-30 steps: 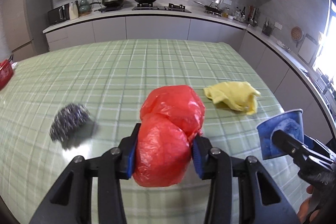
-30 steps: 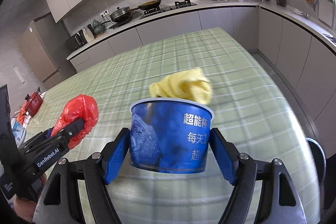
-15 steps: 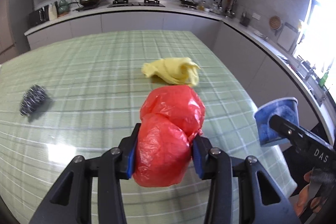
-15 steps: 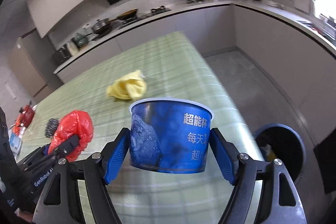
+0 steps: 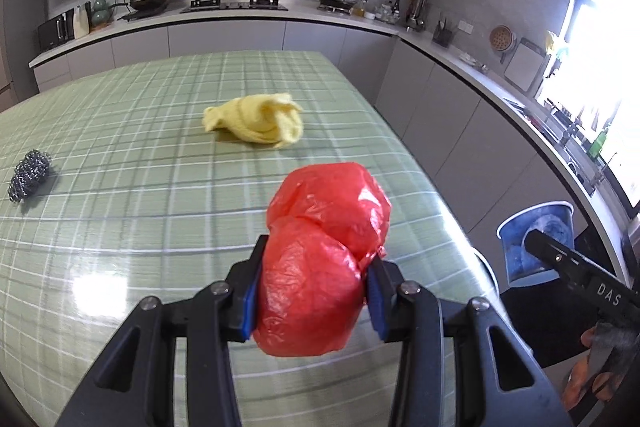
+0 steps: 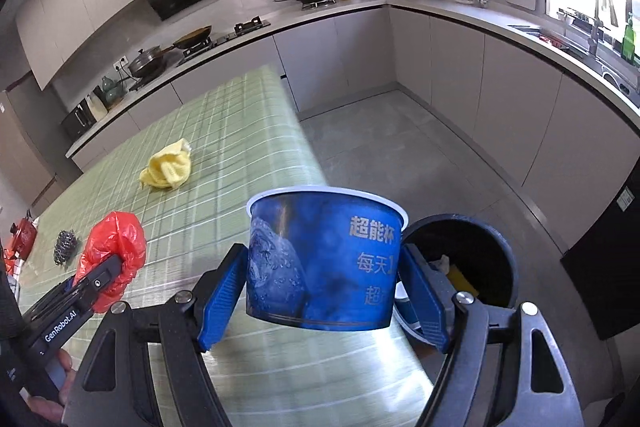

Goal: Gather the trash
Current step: 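Carry the red bag and blue can toward the black bucket, then open left tool to drop the red bag while right tool drops the blue cup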

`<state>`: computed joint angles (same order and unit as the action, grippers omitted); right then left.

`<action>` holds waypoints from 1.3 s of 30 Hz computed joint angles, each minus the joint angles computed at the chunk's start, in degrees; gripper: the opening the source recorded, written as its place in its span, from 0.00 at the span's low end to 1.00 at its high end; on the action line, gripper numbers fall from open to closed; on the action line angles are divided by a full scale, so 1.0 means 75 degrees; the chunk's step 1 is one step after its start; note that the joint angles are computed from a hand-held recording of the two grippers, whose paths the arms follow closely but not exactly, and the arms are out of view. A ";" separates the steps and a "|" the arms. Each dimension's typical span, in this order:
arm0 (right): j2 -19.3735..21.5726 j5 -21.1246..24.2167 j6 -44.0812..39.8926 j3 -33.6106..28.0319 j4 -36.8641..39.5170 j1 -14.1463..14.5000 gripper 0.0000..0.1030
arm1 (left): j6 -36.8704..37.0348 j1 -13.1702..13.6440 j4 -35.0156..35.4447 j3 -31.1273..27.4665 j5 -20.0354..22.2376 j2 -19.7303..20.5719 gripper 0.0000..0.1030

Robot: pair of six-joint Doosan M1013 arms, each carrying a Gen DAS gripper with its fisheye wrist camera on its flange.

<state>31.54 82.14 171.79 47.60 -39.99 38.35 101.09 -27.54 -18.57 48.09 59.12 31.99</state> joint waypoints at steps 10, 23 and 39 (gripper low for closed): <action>-0.1876 -0.1869 -0.0028 0.2995 0.0407 -0.0617 0.76 | -0.2051 -0.1234 0.1767 0.0400 -0.0413 -0.0275 0.43; -0.3049 -0.2648 -0.1057 0.4842 0.1354 -0.1500 0.76 | -0.2839 -0.2227 0.2228 -0.0234 0.0226 0.0200 0.43; -0.2607 -0.3898 -0.2731 0.5315 0.2805 -0.2280 0.77 | -0.4179 -0.2525 0.3132 0.0218 0.0634 0.0339 0.43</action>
